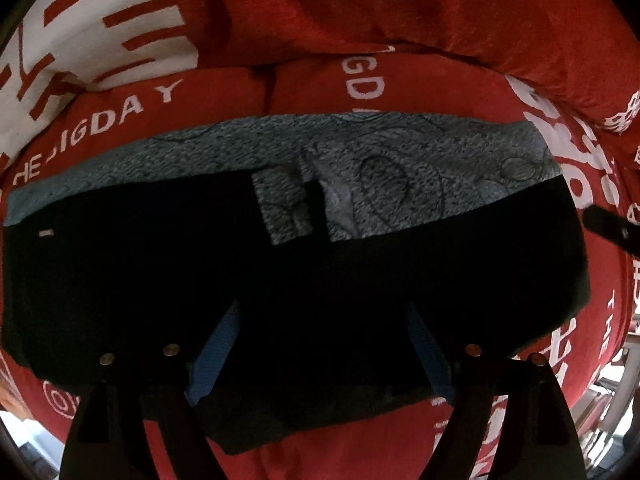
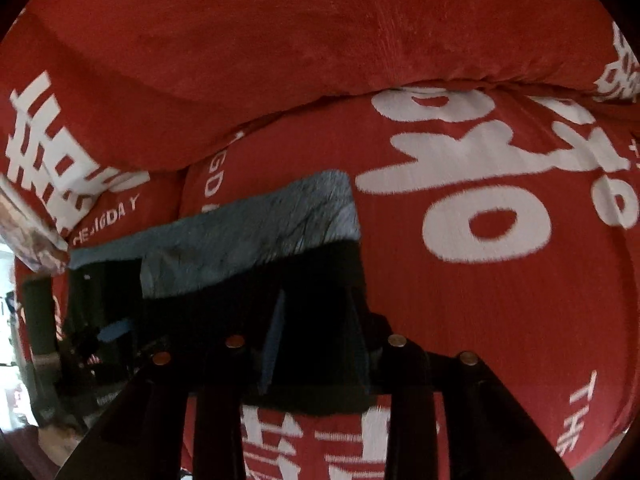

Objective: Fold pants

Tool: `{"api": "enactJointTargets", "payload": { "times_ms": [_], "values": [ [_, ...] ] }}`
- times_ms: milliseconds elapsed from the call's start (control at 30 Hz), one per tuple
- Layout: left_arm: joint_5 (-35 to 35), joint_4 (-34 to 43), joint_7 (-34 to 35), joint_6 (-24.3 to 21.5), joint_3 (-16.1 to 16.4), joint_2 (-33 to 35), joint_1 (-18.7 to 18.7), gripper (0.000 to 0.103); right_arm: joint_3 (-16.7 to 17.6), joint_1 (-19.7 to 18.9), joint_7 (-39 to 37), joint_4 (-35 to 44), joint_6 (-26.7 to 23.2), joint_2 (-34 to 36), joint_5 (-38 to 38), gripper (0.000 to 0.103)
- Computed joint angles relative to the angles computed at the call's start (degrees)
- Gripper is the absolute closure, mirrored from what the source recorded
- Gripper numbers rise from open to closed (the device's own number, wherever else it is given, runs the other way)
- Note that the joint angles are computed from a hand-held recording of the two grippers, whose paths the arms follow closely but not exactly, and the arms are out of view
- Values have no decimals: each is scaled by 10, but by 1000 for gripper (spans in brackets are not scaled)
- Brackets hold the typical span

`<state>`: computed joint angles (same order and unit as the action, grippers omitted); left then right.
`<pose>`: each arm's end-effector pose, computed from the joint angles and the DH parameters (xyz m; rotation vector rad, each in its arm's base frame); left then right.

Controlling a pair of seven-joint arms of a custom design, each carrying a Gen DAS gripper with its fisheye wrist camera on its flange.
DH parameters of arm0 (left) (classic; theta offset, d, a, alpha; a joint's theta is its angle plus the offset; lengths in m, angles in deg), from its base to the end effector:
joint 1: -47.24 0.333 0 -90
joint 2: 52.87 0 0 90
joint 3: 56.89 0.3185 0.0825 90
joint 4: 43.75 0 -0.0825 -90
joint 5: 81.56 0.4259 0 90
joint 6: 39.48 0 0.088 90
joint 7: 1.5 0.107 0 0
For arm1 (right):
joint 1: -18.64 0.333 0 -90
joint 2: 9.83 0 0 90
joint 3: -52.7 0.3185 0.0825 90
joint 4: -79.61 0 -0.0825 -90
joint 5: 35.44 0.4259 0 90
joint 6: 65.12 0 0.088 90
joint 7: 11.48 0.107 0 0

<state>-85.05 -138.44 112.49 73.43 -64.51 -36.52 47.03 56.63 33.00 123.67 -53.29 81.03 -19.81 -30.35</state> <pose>0.6813 -0.0900 0.4372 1.5507 -2.6953 0.1492 0.5238 0.1725 0.4349 -1.3586 2.3735 -0.0591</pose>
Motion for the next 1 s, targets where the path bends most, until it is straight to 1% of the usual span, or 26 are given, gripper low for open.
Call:
{"api": "enactJointTargets", "payload": {
  "times_ms": [67, 133, 233, 433, 467, 533, 600, 667, 733, 833, 1000],
  "values": [
    [5, -5, 1, 2, 1, -6, 0, 19, 4, 3, 5, 0, -5, -5, -2, 65],
    [10, -10, 5, 3, 4, -13, 3, 19, 11, 9, 13, 9, -12, 0, -7, 58],
    [16, -16, 4, 2, 7, -24, 5, 19, 15, 16, 18, 20, -21, 5, -14, 54],
    [20, -28, 5, 1, 12, -42, 13, 19, 20, 26, 29, 43, -33, 21, -27, 54],
    [21, -31, 7, 1, 14, -45, 15, 19, 21, 29, 27, 50, -33, 29, -23, 54],
    [23, -34, 6, 3, 15, -48, 18, 19, 20, 36, 18, 60, -34, 45, -8, 48],
    [23, -35, 5, 1, 18, -50, 21, 19, 20, 42, 12, 63, -34, 60, 13, 48],
    [24, -30, 5, -4, 20, -48, 25, 19, 22, 44, 30, 64, -38, 65, 5, 48],
    [22, -28, 2, -7, 22, -47, 29, 19, 25, 47, 45, 70, -46, 66, -15, 48],
    [23, -28, -1, -8, 23, -48, 33, 19, 26, 53, 40, 90, -68, 74, -18, 47],
    [15, -29, 11, -13, 29, -51, 46, 19, 30, 64, 23, 125, -86, 94, -10, 45]
  ]
}}
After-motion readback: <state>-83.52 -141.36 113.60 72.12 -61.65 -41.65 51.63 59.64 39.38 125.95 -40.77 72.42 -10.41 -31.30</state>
